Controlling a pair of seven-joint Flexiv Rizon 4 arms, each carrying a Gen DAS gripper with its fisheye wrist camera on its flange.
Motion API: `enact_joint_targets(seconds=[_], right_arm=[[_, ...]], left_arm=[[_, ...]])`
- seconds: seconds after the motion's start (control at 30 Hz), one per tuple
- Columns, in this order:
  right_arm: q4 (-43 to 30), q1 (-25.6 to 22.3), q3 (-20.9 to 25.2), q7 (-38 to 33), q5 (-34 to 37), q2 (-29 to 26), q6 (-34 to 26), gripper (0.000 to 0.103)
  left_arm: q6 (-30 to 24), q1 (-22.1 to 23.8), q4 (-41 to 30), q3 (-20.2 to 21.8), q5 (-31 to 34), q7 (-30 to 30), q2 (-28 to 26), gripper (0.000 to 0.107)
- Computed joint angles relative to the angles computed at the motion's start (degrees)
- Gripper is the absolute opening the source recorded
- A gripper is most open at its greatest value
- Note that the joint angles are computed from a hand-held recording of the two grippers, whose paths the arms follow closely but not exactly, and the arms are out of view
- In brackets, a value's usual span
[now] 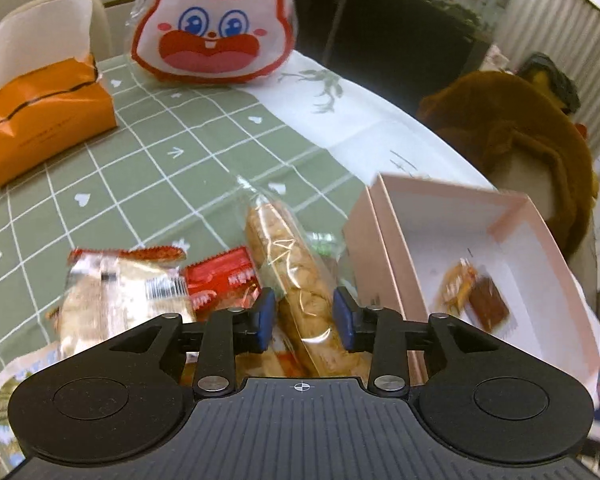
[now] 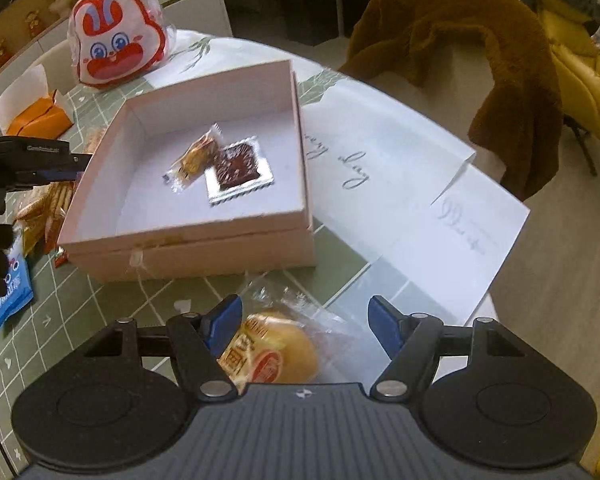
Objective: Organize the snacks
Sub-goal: 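Move the open left gripper toward the bread-stick packets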
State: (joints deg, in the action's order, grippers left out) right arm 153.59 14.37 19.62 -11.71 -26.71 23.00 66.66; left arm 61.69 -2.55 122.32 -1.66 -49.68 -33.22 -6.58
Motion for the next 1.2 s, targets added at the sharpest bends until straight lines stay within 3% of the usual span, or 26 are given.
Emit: enact_joint_targets(seconds=[0.07,0.17,0.3,0.43,0.53,0.67,0.77,0.83,0.97,1.07,1.2], right_arm=[[-0.1,0.4,0.3,0.4,0.1,-0.5,0.1,0.074],[-0.6,1.6,0.4,0.3,1.0,-1.4,0.0,0.076],[-1.2,2.7,0.8,0.4,1.0,-2.1,0.1,0.076],[-2.1,3.8,1.3,0.6,0.8,-2.9,-0.3,0.076],[-2.7,4.8,1.7,0.7,0.5,-3.3,-0.3,0.076],[-3.2,5.7,2.4,1.4,-0.4,-2.8,-1.5,0.076],[-4.3,6.2,2.2,-0.2,-1.6,-2.4,-1.0,0.076],[-6.3,6.0,1.7,-2.4,-3.4,-3.0,-0.5,0.076],[-13.9,5.1,0.1,-6.8,-9.0,-9.7,1.8,0.076],[-21.8,6.7,-1.9,-10.0,-9.4,-18.0,2.6,0.076],[-32.1,10.9,-4.1,-9.9,-13.1,-28.1,-2.9,0.076]], left_arm=[[-0.6,0.1,2.5,0.2,-3.0,5.5,2.0,0.038],[-3.5,0.1,5.6,1.9,-4.8,9.2,5.3,0.035],[-9.3,0.7,8.5,4.8,-4.6,9.2,9.3,0.023],[-14.2,1.6,10.8,7.0,-1.6,8.6,12.6,0.022],[-13.6,1.8,11.9,7.3,-1.0,7.7,13.5,0.021],[-15.5,1.5,12.6,8.2,-11.3,6.1,14.6,0.021],[-11.9,0.7,13.3,7.6,-18.2,6.3,16.0,0.022],[-8.7,0.4,13.9,7.3,-19.1,4.9,17.0,0.025],[-3.1,1.3,15.7,7.6,-9.4,-2.5,18.4,0.026],[-4.1,2.0,16.4,9.4,-6.2,-5.6,19.0,0.026],[-5.4,3.4,16.7,11.6,-4.9,-5.7,20.3,0.026]])
